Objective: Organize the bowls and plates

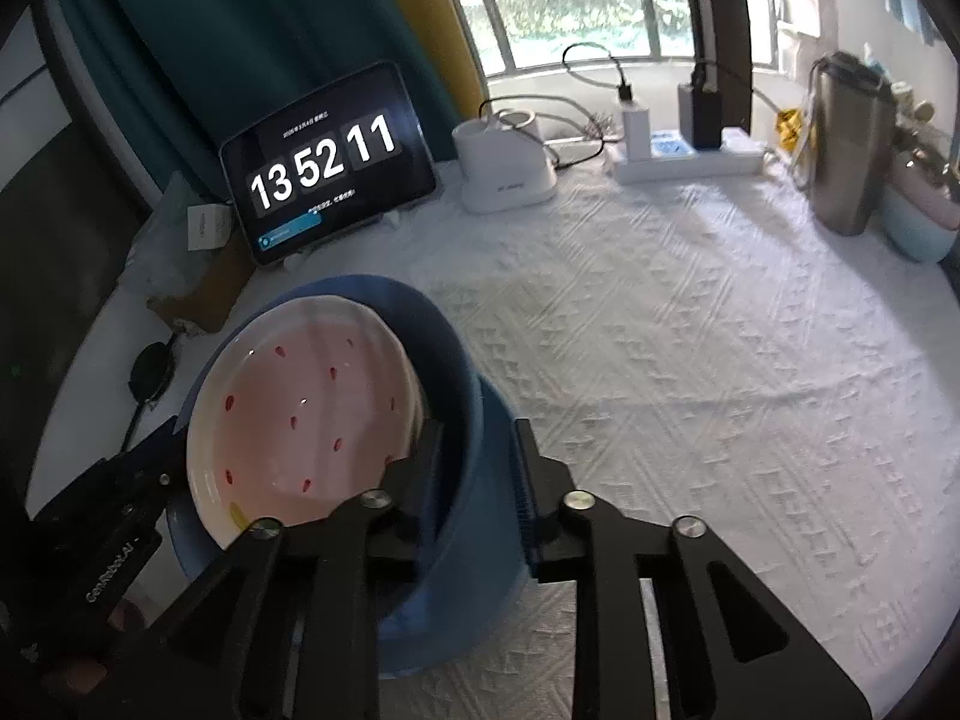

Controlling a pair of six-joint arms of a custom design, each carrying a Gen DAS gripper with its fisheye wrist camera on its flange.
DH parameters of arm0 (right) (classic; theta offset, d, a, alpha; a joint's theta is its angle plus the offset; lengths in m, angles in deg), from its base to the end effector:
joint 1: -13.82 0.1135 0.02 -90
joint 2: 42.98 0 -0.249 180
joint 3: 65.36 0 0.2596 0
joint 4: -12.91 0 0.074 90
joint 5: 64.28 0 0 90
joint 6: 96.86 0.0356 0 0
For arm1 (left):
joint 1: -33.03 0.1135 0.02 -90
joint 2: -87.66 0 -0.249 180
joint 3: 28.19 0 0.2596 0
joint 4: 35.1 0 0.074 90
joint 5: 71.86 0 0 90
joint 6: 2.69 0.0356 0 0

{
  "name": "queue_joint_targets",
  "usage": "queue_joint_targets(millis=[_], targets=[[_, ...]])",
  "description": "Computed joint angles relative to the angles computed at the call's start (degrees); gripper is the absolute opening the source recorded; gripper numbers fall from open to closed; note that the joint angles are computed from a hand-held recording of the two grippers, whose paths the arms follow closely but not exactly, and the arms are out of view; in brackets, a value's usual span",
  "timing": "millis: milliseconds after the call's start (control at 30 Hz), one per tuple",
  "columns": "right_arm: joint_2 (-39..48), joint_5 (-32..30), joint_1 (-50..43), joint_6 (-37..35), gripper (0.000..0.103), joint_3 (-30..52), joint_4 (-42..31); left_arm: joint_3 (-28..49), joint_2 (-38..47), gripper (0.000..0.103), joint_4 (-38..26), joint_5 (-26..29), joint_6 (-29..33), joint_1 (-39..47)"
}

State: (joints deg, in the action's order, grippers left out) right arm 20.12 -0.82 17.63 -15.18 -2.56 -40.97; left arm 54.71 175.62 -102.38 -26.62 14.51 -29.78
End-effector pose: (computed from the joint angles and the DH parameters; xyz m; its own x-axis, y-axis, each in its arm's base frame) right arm 0.2273 0.0311 0.2484 -0.7542 -0.1800 -0.6315 -0.4341 0.8583 0.2738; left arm 0.1593 -0.2553 0.2448 -0.6389 -0.2408 -0.7307 -0.2580 0.9618 -0.0914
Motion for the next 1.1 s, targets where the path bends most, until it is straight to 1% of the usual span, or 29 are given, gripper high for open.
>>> queue_joint_targets(millis=[133, 233, 333, 467, 800, 900, 933, 967, 1000, 1033, 1100], targets=[[-2.3, -0.5, -1.8, -0.8, 0.031, -0.7, -1.2, 0.6, -0.1, 0.028, -1.9, -1.3, -2.7, -1.7], [-3.8, -1.6, -3.5, -2.0, 0.034, -1.2, -2.4, 1.6, 0.3, 0.034, -3.7, -2.4, -5.0, -3.2], [-6.2, -3.0, -5.6, -3.6, 0.037, -1.9, -4.1, 1.9, 0.1, 0.043, -3.7, -3.0, -5.9, -4.8], [-9.3, -4.1, -8.2, -5.5, 0.037, -2.8, -6.3, 4.4, 1.7, 0.044, -5.8, -4.9, -7.9, -7.5], [-16.8, -8.5, -18.3, -12.7, 0.037, -4.5, -13.3, 10.5, 6.1, 0.045, -10.0, -7.1, -11.2, -13.0], [-18.7, -9.6, -21.0, -14.7, 0.037, -4.7, -14.9, 13.3, 8.1, 0.047, -12.5, -8.2, -12.5, -14.9], [-19.4, -10.5, -22.6, -15.9, 0.037, -4.7, -15.8, 13.8, 8.4, 0.056, -12.9, -8.5, -12.8, -15.4], [-19.9, -11.0, -23.6, -16.8, 0.037, -4.6, -16.5, 14.4, 8.7, 0.070, -13.4, -8.9, -13.2, -15.9], [-20.4, -11.7, -24.9, -17.8, 0.037, -4.5, -17.2, 14.8, 8.9, 0.074, -13.8, -9.5, -13.8, -16.6], [-21.0, -12.3, -26.1, -18.8, 0.037, -4.5, -18.0, 15.2, 9.0, 0.076, -14.0, -10.0, -14.1, -17.0], [-21.8, -14.1, -29.1, -21.5, 0.037, -4.1, -19.9, 16.3, 9.5, 0.077, -15.1, -10.8, -14.9, -18.1]])
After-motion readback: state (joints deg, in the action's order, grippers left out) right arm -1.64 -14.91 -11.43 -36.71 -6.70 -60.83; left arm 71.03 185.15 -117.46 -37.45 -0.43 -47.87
